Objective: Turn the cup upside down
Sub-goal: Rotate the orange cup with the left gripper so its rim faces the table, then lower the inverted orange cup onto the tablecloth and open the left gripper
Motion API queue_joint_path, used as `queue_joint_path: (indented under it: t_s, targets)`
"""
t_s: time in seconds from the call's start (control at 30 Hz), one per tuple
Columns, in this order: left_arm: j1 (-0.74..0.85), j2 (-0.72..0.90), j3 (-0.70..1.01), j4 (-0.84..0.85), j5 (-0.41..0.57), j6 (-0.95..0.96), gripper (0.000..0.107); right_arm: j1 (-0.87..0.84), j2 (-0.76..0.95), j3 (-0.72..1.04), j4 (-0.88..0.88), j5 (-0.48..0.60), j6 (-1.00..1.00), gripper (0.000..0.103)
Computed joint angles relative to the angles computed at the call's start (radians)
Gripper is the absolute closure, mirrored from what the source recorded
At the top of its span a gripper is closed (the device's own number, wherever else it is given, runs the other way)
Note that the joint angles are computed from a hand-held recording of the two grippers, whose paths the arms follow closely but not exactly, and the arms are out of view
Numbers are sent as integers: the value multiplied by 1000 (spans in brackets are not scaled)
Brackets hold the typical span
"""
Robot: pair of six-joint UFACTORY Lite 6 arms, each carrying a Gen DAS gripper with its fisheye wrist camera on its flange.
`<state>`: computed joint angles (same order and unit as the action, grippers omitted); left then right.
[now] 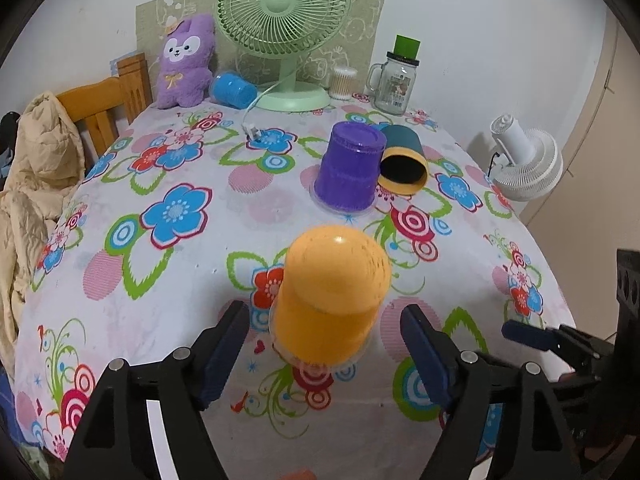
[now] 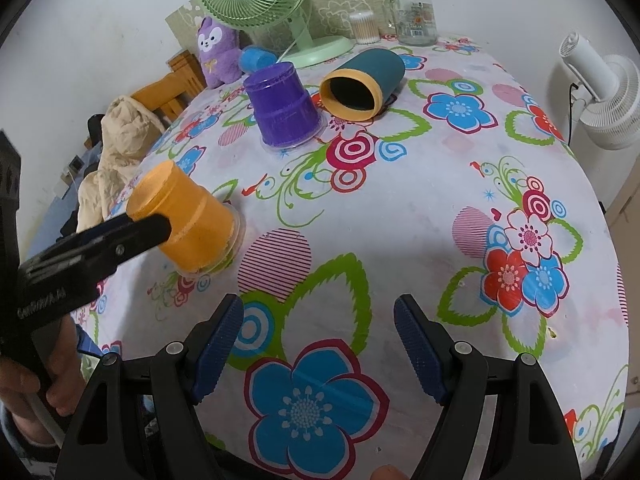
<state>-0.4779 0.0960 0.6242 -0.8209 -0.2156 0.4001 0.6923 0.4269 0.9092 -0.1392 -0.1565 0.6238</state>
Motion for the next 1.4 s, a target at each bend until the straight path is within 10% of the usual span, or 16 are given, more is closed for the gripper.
queue_joint_path:
  t_s: [0.27,0.93,1.03,1.17,1.4]
  targets:
    - [6,32,36,-1,4,33,52,4,0,2,37,10,-33,23]
    - [-9,-162,-57,-77,-12,107,53,48,-12,15,292,33,-279,23]
    - [-8,-167,-56,-71,-3,102,52,54,-21,9,351,35,-337,23]
    - [-14,-199,-75,-80,-9,85,23,60,-25,9,410,38,-392,23]
    - [1,-231,-88,-146,4,130,14,67,-25,12,464,42,-443,23]
